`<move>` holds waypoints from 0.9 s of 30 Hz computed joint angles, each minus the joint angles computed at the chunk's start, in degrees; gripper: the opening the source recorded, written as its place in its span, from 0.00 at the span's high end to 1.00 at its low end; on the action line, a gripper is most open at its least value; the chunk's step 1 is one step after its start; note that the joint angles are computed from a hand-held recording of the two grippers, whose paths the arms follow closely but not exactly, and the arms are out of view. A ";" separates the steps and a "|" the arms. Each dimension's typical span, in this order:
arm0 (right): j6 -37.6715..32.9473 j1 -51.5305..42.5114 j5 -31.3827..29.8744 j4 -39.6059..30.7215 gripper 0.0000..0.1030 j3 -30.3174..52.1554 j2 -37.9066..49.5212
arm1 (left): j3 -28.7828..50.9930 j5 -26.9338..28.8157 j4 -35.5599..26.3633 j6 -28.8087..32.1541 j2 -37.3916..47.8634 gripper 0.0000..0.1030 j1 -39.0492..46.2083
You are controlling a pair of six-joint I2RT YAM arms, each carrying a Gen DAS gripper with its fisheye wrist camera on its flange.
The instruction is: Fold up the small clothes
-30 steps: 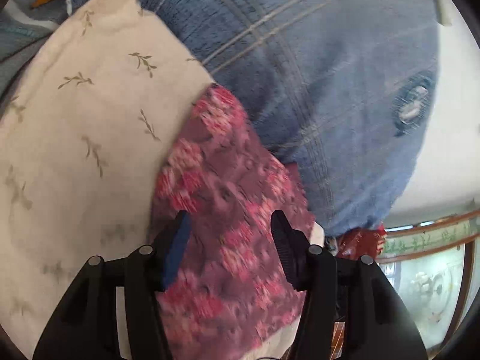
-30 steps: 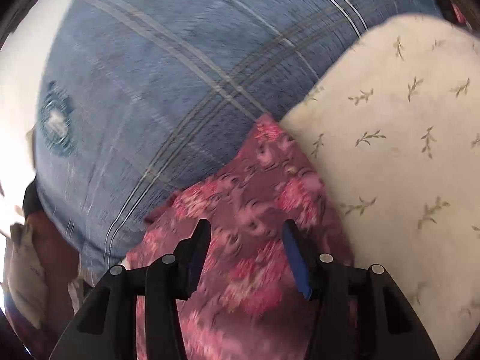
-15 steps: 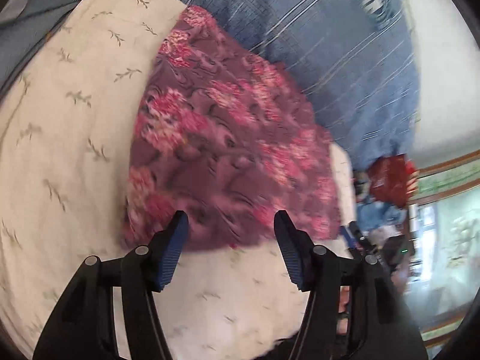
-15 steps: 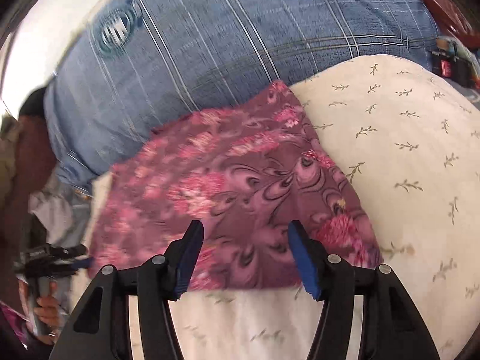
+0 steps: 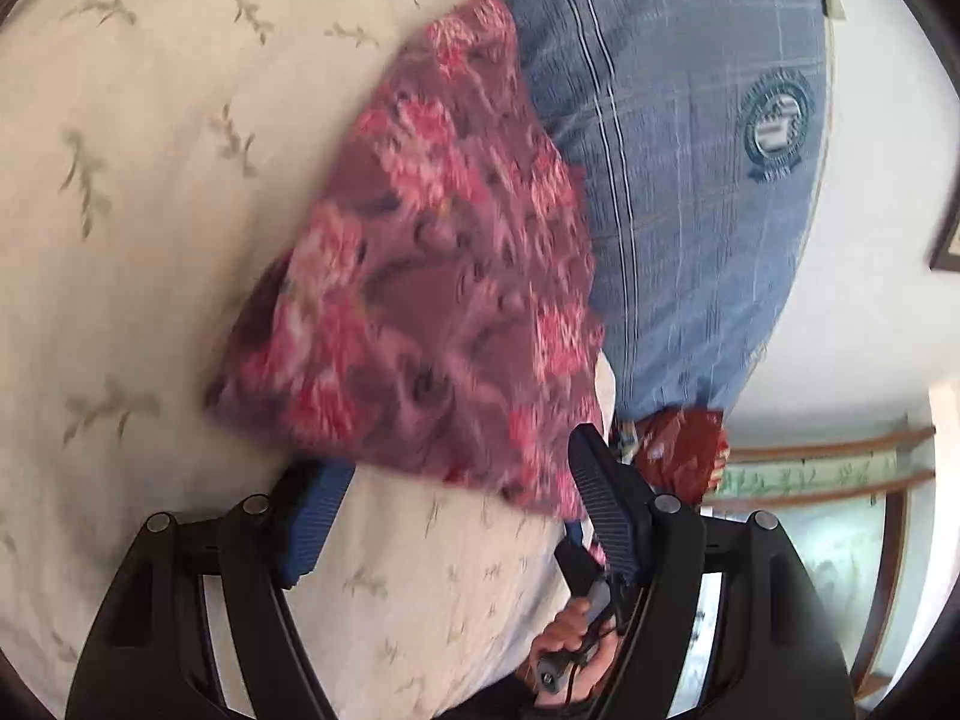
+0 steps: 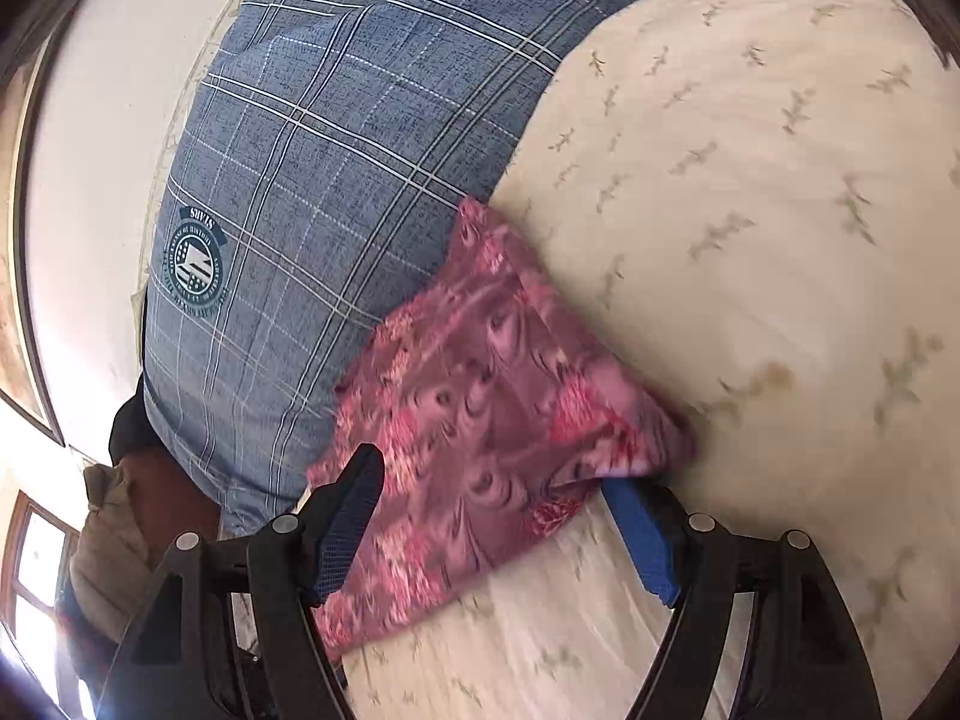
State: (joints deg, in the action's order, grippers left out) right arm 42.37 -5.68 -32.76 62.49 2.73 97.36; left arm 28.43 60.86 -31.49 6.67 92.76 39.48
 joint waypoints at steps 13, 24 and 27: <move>-7.60 -4.26 -1.53 -19.37 0.95 1.20 -23.57 | -1.01 -11.56 6.15 -8.53 -21.45 0.93 -8.27; -12.68 -5.01 3.46 -26.49 0.87 2.20 -15.29 | -0.05 -11.81 1.51 3.13 -7.42 0.92 -2.29; -12.38 -3.64 8.03 -38.41 0.83 1.20 -30.63 | 0.25 -9.90 -7.62 12.86 -12.05 0.92 3.89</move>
